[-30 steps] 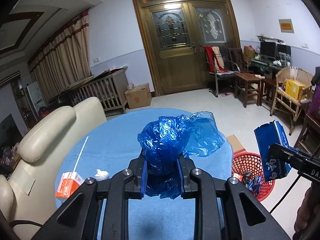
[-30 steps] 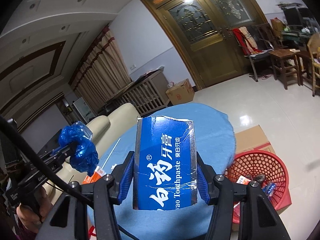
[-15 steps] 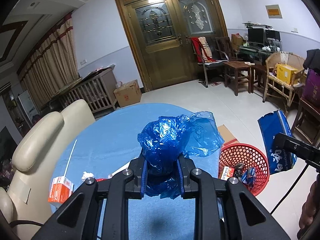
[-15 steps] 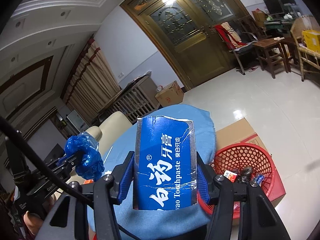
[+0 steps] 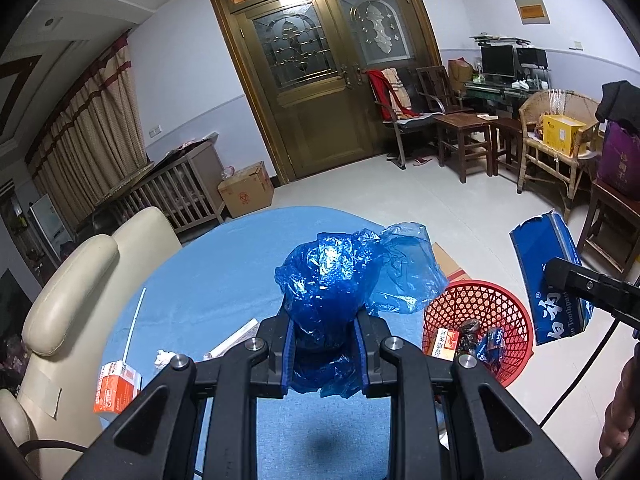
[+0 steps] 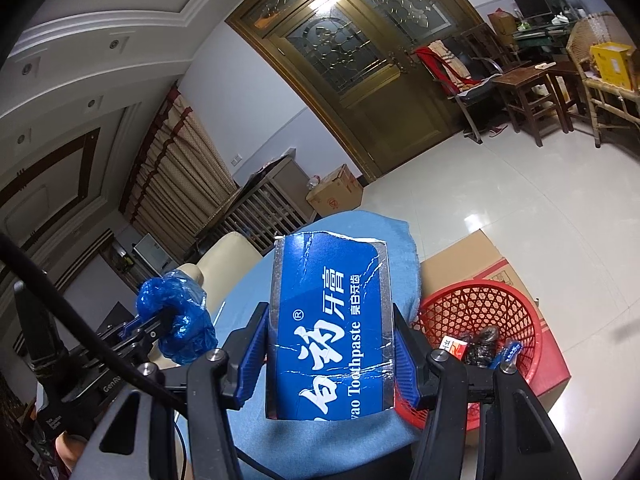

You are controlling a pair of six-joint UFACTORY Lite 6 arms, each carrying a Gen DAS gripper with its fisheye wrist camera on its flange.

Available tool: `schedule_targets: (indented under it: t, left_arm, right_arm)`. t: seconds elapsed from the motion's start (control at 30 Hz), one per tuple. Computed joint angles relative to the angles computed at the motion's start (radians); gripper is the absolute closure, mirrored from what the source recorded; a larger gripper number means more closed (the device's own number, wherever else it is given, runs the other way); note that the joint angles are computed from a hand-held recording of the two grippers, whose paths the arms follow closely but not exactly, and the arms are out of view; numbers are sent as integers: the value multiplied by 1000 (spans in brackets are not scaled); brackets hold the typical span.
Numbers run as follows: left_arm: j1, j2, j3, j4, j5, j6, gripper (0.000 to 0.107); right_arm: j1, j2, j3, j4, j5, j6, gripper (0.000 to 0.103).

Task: Collect trash
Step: 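Carry the blue bag and toothpaste box toward the red basket with both tools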

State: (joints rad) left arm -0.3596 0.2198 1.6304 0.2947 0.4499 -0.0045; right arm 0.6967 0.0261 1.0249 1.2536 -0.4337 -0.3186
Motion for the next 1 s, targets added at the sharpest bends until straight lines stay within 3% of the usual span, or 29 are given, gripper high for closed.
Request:
schedule_targets:
  t: [0.3, 1.0]
  left_arm:
    - [-10, 23, 22, 25, 8, -11, 81]
    - [-16, 77, 19, 62, 3, -56, 81]
  right_arm:
    - [-31, -16, -36, -89, 23, 117, 45]
    - [-35, 51, 26, 4, 46, 31, 45]
